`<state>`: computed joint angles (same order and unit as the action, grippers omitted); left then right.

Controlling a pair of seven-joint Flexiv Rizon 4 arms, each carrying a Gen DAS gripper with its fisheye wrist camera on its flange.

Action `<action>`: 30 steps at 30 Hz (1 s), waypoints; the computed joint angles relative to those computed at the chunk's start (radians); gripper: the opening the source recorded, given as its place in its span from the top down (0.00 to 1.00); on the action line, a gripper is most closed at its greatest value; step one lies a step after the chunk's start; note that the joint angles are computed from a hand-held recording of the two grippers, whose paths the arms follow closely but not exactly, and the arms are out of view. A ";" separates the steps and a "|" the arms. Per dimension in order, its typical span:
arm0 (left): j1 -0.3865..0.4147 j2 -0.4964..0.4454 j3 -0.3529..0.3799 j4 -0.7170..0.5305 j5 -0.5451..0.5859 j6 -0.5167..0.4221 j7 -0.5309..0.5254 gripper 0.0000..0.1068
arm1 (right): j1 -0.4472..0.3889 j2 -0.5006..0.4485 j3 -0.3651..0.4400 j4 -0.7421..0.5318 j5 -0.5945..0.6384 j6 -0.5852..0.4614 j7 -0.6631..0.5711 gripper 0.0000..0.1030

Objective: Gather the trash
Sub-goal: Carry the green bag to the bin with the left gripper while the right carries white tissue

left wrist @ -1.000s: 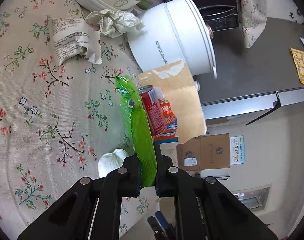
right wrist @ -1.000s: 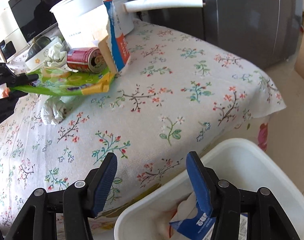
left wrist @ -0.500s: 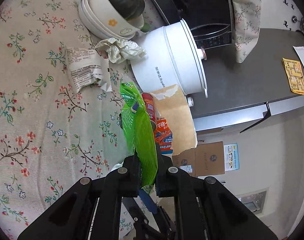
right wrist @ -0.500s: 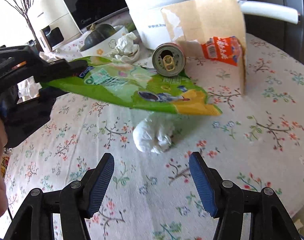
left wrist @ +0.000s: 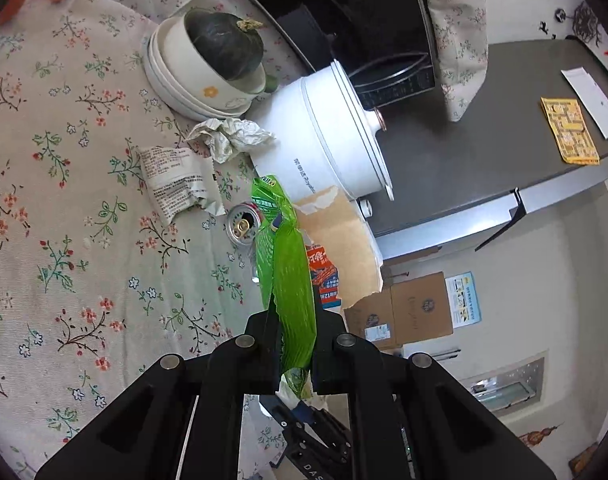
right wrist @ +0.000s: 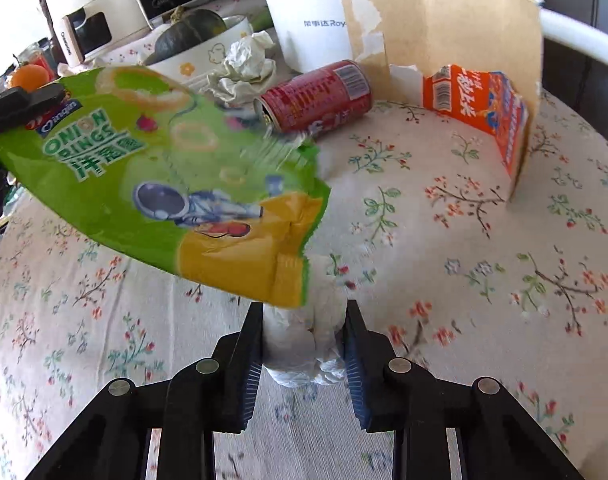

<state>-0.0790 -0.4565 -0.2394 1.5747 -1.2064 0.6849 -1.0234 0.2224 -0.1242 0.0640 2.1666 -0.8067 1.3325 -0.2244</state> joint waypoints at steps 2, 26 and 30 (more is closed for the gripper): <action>-0.006 0.016 0.003 0.007 0.026 -0.011 0.022 0.91 | -0.013 0.044 0.027 0.051 0.080 0.025 -0.033 0.68; -0.212 0.248 0.037 0.217 -0.011 -0.084 0.214 0.91 | -0.177 0.668 0.164 0.463 0.535 -0.065 -0.110 0.67; -0.249 0.245 0.032 0.225 0.044 -0.054 0.201 0.91 | -0.148 0.701 0.148 0.455 0.595 -0.187 -0.159 0.67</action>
<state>-0.3278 -0.2114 -0.2077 1.8000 -1.1623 0.6311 -0.8224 0.0743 0.5767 0.2117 2.6212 -0.2112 1.1452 -0.3834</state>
